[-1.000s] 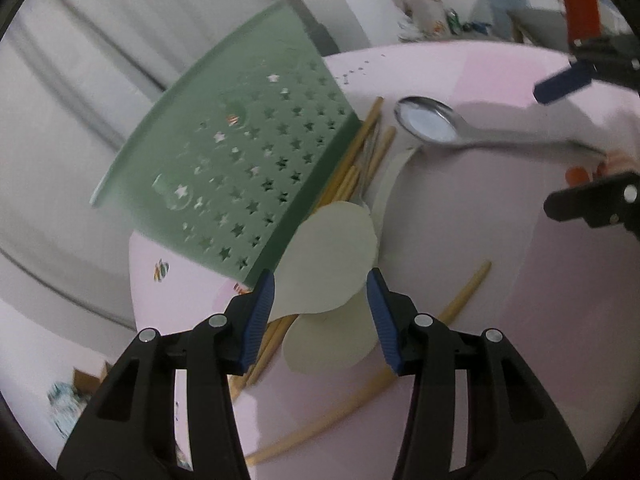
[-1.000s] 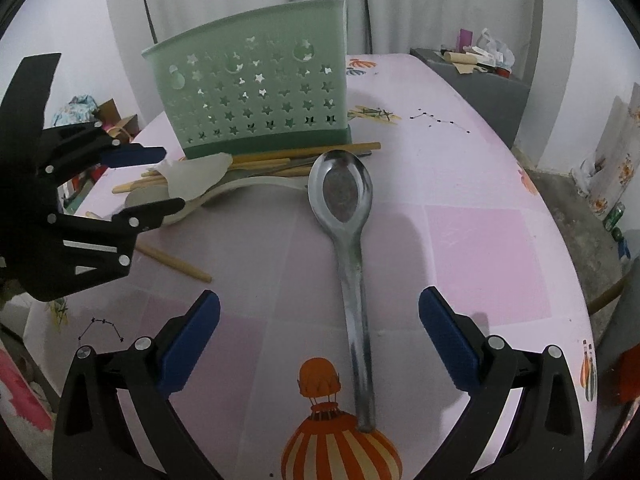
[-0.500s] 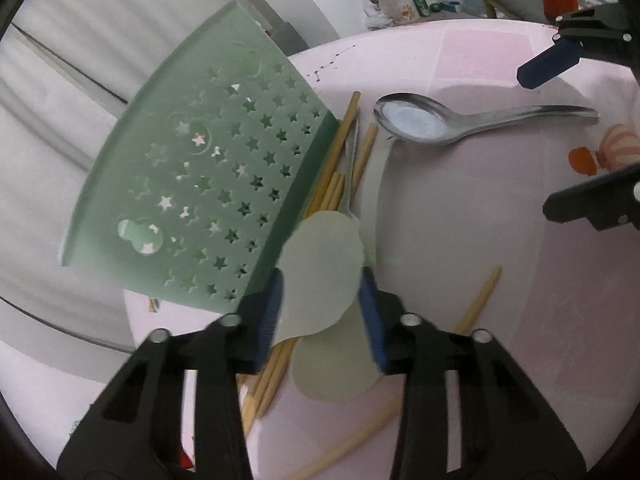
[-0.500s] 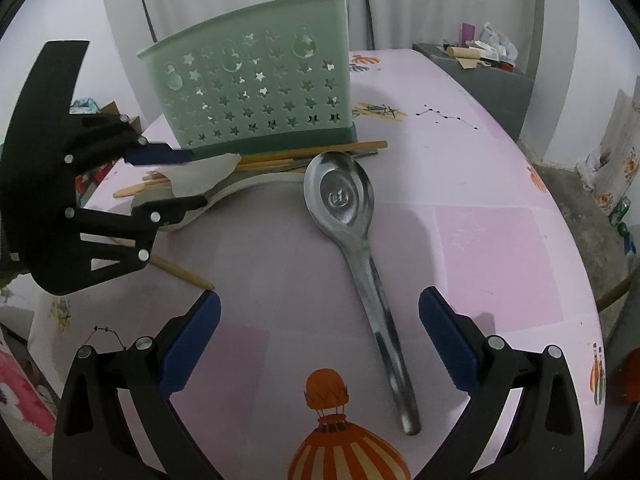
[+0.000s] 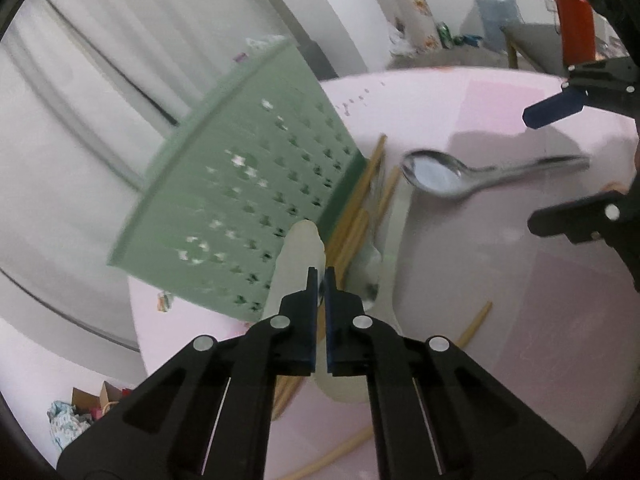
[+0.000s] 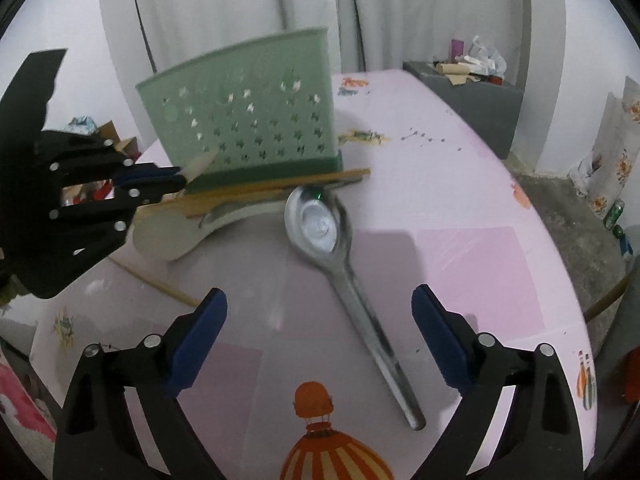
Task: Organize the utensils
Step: 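Lift the paddle with the left tool while the right tool reaches the silver spoon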
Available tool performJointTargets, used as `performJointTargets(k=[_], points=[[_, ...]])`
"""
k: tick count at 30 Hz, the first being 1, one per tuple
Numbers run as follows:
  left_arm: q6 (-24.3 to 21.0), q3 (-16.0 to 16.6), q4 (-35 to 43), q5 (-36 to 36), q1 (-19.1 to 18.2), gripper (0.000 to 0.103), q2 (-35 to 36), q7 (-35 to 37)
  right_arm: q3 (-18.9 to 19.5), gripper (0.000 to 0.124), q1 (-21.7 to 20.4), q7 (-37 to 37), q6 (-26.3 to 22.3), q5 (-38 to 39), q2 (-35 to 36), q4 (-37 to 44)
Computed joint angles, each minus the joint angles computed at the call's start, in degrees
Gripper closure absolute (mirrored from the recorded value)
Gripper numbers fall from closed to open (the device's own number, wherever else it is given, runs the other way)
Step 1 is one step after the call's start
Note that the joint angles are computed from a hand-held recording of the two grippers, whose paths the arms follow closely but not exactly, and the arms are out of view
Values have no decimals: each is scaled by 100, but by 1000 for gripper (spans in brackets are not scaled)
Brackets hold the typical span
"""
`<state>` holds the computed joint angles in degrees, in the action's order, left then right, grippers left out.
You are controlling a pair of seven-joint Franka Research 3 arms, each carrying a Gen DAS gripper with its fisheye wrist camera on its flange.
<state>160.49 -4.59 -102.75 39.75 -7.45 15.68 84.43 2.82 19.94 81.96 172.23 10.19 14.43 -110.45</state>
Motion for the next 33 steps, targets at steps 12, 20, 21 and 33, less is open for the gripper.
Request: performJointTargets(k=[12, 20, 21, 33], points=[[463, 205, -709, 975, 146, 103, -933, -2539, 787, 45, -727, -1861, -1042, 1506, 661, 1325], [707, 99, -1114, 1538, 571, 103, -1441, -4625, 190, 61, -288, -1422, -1617, 827, 1068, 2076], [726, 84, -1167, 1683, 622, 103, -1503, -4906, 159, 61, -239, -1390, -1465, 743, 980, 1932], [1119, -115, -1566, 1997, 1022, 103, -1798, -5972, -1057, 72, 1027, 33, -279, -1657, 919, 1181]])
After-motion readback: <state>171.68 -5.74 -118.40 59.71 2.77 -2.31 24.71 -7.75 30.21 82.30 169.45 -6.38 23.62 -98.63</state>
